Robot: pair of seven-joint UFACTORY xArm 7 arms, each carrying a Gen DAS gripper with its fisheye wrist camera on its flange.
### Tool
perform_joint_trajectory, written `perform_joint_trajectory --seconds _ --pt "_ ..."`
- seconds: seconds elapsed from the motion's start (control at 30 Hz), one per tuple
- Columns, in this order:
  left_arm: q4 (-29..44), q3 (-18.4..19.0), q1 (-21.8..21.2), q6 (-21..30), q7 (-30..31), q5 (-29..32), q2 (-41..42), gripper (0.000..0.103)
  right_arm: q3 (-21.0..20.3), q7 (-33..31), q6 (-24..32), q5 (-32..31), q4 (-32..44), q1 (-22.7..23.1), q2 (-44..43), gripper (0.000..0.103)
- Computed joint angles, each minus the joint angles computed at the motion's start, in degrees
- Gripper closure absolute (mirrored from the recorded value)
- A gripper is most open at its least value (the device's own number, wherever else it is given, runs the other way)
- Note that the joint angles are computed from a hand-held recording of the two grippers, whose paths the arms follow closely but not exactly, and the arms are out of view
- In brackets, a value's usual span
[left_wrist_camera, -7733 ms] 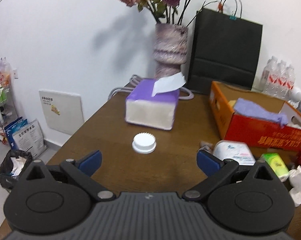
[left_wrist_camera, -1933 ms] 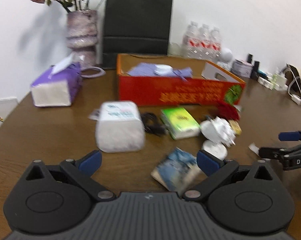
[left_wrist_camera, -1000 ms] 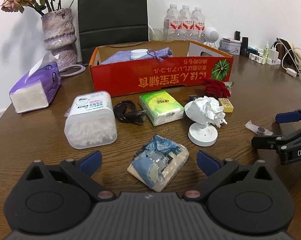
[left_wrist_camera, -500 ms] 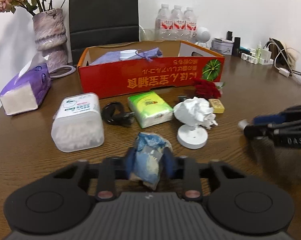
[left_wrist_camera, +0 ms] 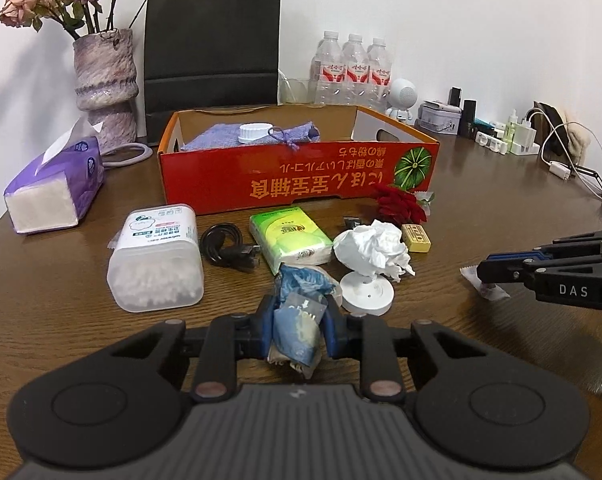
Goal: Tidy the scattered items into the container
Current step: 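Lift the blue packet and wrapped candy toward the box with both tools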
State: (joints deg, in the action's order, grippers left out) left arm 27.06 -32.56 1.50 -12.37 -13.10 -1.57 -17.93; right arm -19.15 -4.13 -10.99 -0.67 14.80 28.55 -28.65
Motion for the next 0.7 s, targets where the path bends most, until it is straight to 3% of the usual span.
perform_joint_trajectory --seconds 0.5,0.57,0.7 --pt "1.8 5.1 -5.3 -2.9 1.7 -1.4 0.2 0.078 -3.1 0.9 -2.8 -1.8 1.1 1.6 -0.8 0.097" --pt "3.6 8.6 -8.2 -3.3 1.8 -0.8 1.7 0.078 -4.0 1.1 -3.4 -2.5 2.3 2.2 -0.1 0.097" --pt "7.7 7.9 -7.4 -5.3 4.4 -3.2 4.7 0.078 -7.1 2.1 -4.8 -4.4 5.6 4.9 1.9 0.097"
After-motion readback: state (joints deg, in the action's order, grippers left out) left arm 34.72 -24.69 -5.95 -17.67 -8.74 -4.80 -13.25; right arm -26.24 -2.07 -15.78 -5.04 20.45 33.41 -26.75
